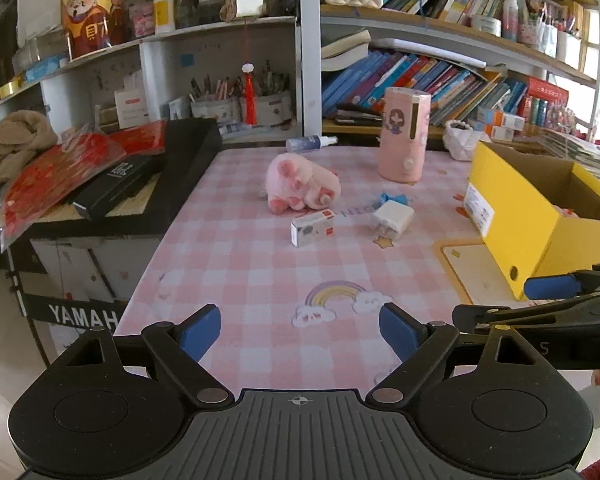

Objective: Organize objects
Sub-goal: 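Reach the right tool to the white charger plug and close on it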

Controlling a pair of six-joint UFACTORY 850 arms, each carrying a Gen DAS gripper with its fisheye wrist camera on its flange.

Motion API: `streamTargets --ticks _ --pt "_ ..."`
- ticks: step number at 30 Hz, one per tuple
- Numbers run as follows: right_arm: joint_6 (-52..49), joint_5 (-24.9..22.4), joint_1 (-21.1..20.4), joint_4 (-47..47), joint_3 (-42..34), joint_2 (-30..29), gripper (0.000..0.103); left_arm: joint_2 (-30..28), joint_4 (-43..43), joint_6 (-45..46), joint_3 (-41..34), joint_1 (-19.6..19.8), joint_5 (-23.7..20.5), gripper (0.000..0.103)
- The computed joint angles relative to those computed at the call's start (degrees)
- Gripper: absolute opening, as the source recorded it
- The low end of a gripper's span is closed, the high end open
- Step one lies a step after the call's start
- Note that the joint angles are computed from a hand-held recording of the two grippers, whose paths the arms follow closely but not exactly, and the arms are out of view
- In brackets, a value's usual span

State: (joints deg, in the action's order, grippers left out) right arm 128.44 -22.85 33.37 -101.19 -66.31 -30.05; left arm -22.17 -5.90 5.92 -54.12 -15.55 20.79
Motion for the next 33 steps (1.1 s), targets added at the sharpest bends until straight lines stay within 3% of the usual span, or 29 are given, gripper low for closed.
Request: streamTargets --ticks 12,23,33 --pt "-9.8 5.0 -4.8 2.5 -10.3 -6.9 0.077 -7.6 -7.4 4.4 -11.2 0.3 -4.9 0.088" --pt "-17.9 7.1 -8.2 8.4 -20.8 -14.2 0.076 -14.8 -20.9 16.0 -21.9 0.3 -9.5 0.088" --pt "-41.9 7.0 -10.1 30.9 -33.9 -23.5 0.077 -19.1 -42.4 37.6 -28.2 0.4 -12.5 0.088"
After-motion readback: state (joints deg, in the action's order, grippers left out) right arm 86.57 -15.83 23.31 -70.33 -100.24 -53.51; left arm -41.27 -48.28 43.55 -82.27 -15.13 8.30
